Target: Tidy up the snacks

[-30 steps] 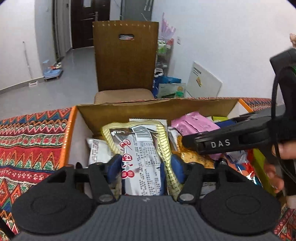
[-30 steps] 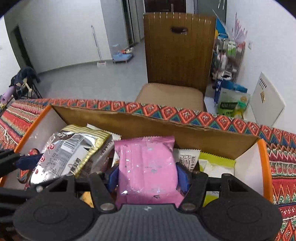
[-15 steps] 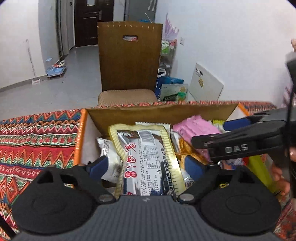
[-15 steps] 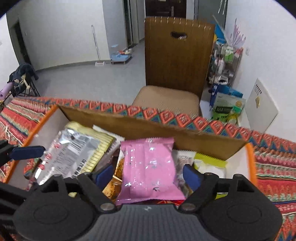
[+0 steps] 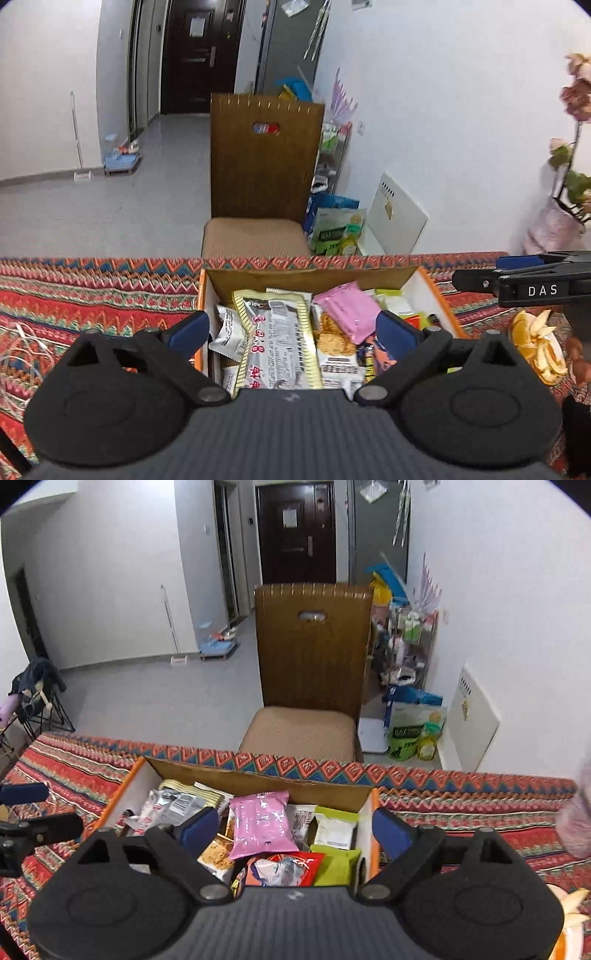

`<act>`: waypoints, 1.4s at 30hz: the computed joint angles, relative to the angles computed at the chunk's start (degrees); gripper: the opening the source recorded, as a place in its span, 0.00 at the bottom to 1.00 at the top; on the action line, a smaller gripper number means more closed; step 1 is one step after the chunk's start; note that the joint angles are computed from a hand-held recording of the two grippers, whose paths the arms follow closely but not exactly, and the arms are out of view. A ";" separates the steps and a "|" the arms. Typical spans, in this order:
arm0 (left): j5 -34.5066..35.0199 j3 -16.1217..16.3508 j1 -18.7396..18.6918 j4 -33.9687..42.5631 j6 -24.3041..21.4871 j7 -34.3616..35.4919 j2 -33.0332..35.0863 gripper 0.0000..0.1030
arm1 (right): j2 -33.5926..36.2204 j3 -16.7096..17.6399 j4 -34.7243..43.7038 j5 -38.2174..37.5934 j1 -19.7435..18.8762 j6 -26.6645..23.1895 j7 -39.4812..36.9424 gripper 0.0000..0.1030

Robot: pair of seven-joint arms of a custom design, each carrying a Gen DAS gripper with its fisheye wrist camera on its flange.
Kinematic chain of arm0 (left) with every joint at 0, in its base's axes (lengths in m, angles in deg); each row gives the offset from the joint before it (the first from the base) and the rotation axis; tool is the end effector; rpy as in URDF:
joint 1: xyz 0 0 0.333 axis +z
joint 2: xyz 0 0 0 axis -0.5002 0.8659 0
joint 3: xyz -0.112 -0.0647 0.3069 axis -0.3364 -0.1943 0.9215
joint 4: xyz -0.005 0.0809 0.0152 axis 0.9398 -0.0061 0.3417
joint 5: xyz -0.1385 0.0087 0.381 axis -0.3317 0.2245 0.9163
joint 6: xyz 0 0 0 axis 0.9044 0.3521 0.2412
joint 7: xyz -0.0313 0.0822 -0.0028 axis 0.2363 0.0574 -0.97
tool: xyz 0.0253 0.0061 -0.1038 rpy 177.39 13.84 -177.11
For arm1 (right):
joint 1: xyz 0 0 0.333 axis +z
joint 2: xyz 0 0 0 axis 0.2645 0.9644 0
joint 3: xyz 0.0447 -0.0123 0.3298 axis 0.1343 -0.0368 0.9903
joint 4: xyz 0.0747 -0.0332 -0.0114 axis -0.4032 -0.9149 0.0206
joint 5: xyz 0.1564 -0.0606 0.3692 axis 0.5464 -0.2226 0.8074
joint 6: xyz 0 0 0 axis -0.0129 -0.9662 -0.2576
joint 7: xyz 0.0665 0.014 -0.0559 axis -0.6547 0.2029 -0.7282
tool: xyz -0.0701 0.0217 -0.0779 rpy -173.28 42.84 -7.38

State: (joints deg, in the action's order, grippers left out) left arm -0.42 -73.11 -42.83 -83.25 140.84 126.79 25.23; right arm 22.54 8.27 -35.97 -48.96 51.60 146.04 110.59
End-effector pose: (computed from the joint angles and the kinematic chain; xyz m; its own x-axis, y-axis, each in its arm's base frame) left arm 0.5735 -0.2730 0.5984 -0.1441 -0.9809 0.1307 -0.6537 -0.0048 -0.7567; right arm 0.6318 0.4580 0.6106 0.2201 -0.9724 -0.0769 -0.6779 -0.0958 -0.7289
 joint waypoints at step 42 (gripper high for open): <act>2.70 -35.12 -16.79 -56.06 -19.17 -44.65 -72.85 1.00 | -58.48 35.68 -77.72 -46.19 -0.35 3.67 67.84 0.95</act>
State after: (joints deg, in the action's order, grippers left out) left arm 2.28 -108.23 -59.62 -139.31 121.66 82.13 -47.62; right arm -35.93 43.95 -113.69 -95.15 51.25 149.70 178.44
